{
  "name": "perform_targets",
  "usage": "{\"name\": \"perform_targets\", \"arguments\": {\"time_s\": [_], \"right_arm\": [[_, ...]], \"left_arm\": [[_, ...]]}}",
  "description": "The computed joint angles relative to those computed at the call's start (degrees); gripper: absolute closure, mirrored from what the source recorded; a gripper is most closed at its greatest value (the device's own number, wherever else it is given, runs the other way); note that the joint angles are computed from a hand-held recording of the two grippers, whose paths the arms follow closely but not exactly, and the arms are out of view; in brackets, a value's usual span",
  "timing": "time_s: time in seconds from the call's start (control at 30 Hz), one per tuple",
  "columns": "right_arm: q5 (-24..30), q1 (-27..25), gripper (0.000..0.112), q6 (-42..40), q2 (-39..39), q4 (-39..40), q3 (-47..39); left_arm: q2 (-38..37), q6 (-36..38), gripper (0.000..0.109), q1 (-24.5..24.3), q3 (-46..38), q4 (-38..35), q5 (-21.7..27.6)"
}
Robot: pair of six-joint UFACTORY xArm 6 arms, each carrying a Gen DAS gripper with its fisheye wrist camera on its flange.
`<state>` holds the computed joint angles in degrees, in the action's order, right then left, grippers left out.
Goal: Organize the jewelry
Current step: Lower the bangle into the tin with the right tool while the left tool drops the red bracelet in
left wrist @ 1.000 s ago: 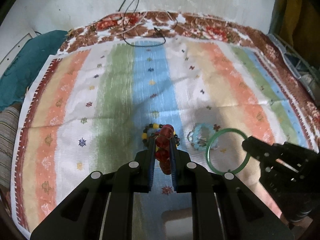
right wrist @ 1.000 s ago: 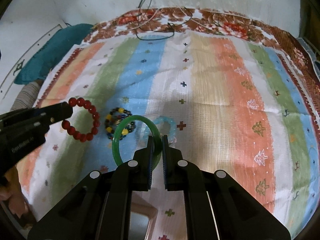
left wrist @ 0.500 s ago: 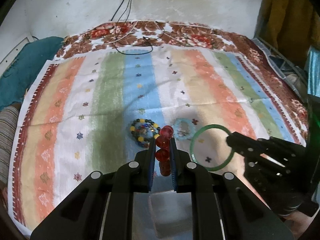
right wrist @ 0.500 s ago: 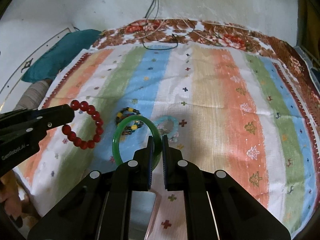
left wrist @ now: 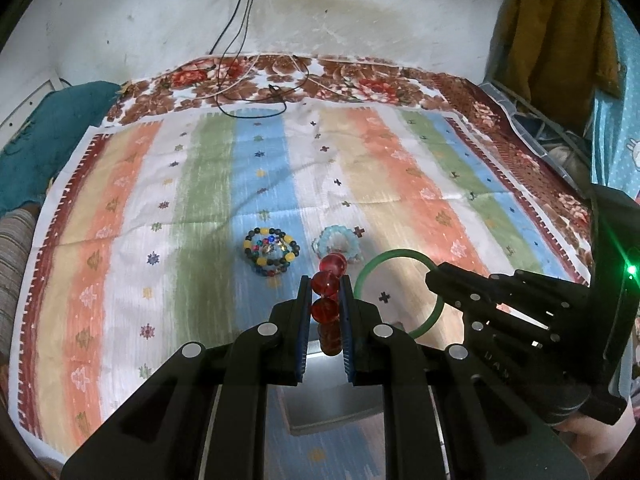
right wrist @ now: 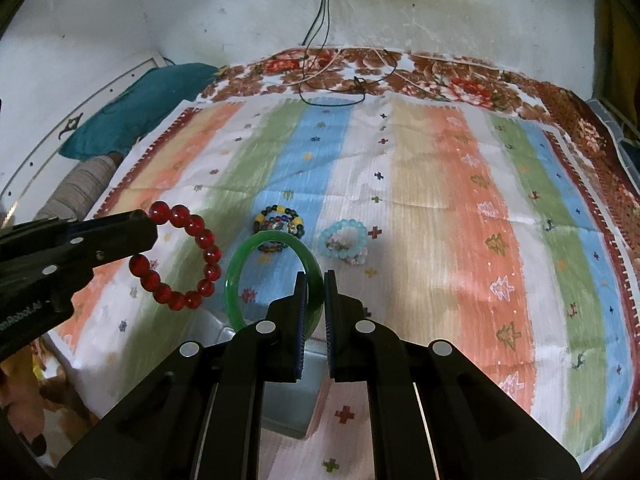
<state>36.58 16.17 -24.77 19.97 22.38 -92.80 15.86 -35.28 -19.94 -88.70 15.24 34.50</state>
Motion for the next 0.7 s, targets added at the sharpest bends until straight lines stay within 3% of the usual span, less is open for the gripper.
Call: {"name": "perform_targets", "arguments": {"time_s": [0.4,0.7], "right_arm": [[-0.5,-0.2,0.103,-2.6,-5.8,2.2,7.9],[0.5,0.1,0.103,-4.1,-7.7,3.1,10.5]], "left_arm": [[-5.7,-3.7,0.096,-1.4,8.0,3.9,-2.0],[-6.9,-2.5,0.096,-2.2,10.2,2.5,-1.9]]}}
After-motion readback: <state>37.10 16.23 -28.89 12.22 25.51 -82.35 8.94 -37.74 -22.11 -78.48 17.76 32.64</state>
